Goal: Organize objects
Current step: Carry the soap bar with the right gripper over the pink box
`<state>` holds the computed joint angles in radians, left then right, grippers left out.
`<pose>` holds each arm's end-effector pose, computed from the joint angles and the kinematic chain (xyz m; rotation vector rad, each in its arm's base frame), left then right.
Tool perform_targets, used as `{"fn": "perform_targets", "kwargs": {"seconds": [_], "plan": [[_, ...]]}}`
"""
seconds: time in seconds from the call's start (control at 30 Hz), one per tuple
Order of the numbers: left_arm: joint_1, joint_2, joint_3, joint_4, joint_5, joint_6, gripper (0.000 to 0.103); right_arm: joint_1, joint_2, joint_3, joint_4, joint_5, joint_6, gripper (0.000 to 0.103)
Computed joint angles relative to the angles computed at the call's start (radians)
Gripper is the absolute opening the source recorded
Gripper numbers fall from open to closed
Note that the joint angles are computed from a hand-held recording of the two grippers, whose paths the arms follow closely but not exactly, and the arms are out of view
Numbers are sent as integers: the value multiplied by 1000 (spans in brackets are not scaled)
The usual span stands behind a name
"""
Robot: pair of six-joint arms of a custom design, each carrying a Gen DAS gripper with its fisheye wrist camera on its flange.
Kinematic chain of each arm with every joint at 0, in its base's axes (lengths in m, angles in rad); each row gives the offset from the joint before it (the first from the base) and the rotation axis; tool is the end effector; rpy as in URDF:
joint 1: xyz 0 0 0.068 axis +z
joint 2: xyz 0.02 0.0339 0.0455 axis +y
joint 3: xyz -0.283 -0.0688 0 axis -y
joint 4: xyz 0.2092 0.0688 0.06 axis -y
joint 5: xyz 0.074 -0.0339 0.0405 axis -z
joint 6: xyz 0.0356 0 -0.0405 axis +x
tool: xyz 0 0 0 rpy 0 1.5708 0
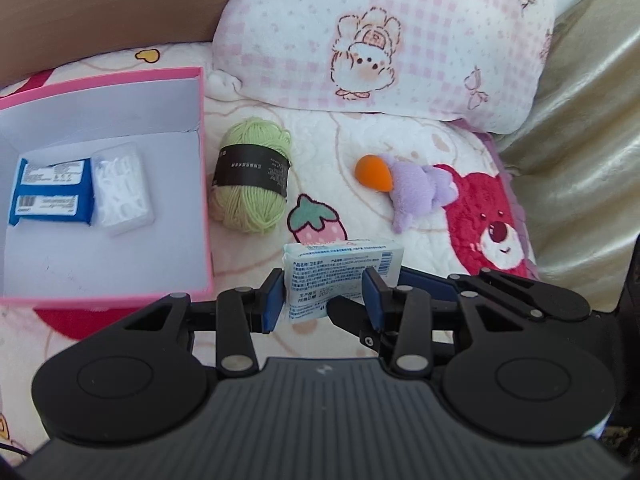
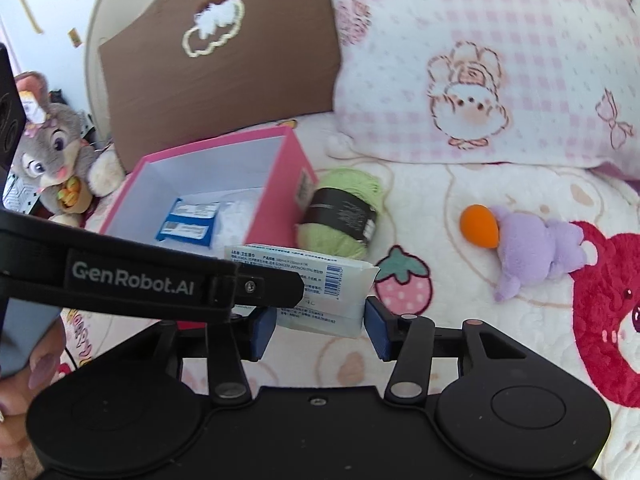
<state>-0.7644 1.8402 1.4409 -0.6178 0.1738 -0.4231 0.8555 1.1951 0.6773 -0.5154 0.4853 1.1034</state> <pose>0.2619 -0.2597 0.2675 0.5262 2.6587 -0.6264 0.1317 0.1262 0.2347 0.4669 2.4012 0.2214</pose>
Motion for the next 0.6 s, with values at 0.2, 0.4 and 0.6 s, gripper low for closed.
{"fn": "perform_targets", "kwargs": {"seconds": [0.2,0.4,0.6], "plan": [[5,-202,-146,12,24,25,40,183,23,125,-154,92,124,56],[9,-351,-223,-32,28,64,40,326,107,256,-280,146,234,56],[53,-453,-300,-50,52,82,40,384,198,355,-331,162,264,56]]}}
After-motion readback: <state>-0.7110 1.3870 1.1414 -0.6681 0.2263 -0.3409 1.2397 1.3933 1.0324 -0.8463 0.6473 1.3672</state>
